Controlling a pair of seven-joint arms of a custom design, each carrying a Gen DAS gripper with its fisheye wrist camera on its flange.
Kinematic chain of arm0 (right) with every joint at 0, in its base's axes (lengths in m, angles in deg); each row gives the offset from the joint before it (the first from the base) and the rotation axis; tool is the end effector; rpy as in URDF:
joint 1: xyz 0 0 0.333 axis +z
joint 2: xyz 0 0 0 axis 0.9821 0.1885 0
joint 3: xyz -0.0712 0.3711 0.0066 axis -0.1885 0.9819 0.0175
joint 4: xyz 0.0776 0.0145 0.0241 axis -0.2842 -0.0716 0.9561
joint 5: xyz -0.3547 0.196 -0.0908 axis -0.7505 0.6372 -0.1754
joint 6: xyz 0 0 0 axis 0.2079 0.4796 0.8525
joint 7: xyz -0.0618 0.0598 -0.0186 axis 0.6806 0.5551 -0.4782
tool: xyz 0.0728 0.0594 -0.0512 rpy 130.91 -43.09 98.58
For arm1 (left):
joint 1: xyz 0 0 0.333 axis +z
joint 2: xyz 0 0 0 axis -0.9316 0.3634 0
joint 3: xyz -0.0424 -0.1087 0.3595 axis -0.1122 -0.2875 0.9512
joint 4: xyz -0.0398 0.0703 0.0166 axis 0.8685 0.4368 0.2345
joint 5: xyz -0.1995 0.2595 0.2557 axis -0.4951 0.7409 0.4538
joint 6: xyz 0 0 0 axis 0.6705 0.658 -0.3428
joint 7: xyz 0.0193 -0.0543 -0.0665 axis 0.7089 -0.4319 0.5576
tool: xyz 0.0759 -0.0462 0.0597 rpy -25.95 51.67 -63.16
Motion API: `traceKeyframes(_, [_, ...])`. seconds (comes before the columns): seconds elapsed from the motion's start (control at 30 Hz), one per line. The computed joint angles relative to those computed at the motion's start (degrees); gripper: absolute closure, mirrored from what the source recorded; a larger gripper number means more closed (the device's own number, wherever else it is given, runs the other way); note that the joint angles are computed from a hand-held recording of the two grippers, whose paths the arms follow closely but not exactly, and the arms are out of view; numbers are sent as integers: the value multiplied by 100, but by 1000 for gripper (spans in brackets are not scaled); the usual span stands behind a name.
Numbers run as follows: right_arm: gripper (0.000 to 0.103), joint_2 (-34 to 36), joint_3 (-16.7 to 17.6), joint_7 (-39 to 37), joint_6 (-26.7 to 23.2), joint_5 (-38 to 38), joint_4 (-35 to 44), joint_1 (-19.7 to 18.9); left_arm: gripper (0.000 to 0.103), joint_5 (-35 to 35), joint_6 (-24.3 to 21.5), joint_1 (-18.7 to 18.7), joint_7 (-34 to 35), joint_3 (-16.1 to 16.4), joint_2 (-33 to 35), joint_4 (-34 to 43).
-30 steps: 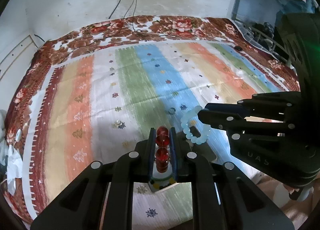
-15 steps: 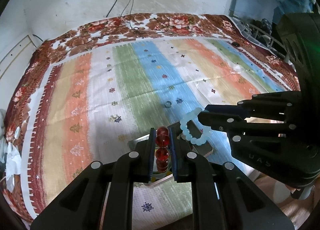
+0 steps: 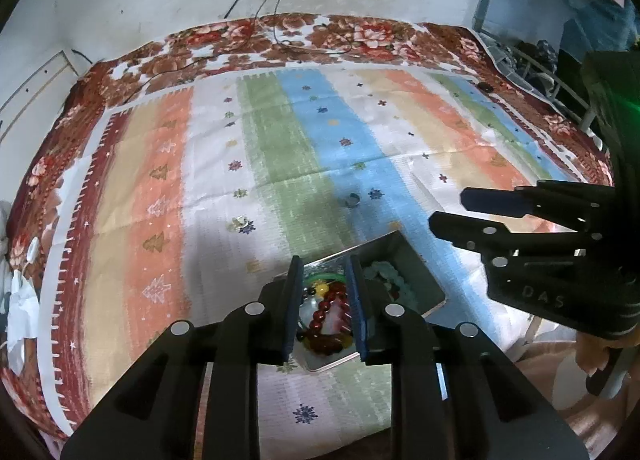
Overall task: Organize jewelry
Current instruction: 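Move both grippers toward the small metal rings on the sheet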
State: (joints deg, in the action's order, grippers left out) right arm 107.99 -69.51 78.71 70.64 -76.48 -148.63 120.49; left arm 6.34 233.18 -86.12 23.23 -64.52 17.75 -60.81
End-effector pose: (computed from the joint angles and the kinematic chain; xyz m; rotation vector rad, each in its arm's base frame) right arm 0.4845 0.5049 0.4267 -2.0944 1.5369 -0.3973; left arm 0.4382 -0.3322 0.4295 -1.6943 2.0872 -0.7682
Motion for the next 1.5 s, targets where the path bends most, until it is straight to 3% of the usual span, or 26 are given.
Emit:
traceKeyframes(0.23, [56,95,-17,-57,-154,-25,113,18,67,-382,-79,75,251,94,95,19])
traceKeyframes(0.53, [52,368,-37,-323,-382,154,407,-47,66,-760,-302,82,688,225,326,190])
traceKeyframes(0.77, [51,653,-30,-665,-414,583,676,-226,65,-1626,-264,116,1409,307,599,358])
traceKeyframes(1.5, [50,1524,-131,-1589,-996,1308,1790,-241,64,-1732,-998,-67,1949,646,1417,1206])
